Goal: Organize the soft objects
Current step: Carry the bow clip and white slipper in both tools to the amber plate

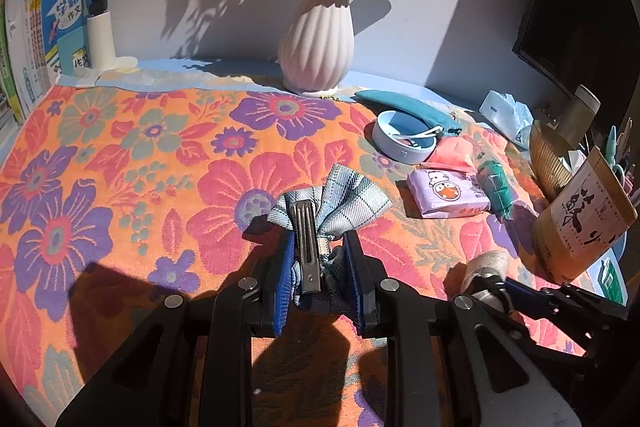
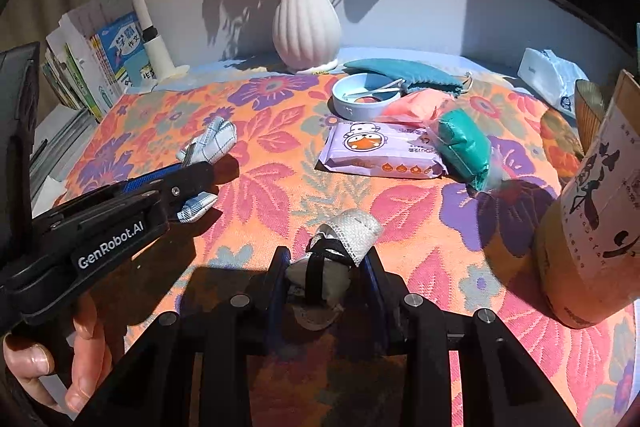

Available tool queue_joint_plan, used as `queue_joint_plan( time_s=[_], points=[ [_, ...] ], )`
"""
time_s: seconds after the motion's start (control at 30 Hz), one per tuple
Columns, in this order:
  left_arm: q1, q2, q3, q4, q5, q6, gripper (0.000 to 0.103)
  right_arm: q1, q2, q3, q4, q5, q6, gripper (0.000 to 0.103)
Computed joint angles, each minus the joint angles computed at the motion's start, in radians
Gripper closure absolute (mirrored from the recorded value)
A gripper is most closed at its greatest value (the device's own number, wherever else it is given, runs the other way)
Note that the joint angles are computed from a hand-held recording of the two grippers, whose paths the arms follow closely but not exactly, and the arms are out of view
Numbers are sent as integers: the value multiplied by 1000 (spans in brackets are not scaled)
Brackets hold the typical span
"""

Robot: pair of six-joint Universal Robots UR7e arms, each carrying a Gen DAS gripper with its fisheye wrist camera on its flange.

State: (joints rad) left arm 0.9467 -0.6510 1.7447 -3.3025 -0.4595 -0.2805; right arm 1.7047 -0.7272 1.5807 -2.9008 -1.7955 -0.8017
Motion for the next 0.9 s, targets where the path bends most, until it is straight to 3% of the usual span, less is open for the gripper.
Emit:
queue_joint_plan(
  time_s=[0.17,0.3,0.43,0.9],
  points=[
    [-27,12,1,14,21,38,82,-10,-46,66,-66,16,-21,68],
    [-65,28,18,35,-7,14,82,-49,-108,106,-47,16,41,68],
    [-95,59,-4,57,-68,9,82,-66,-155,123,-70,-59,62,68],
    [-184,235,-265,214,-308,114,82,-177,-304,48,-16,-37,252,68]
  ],
)
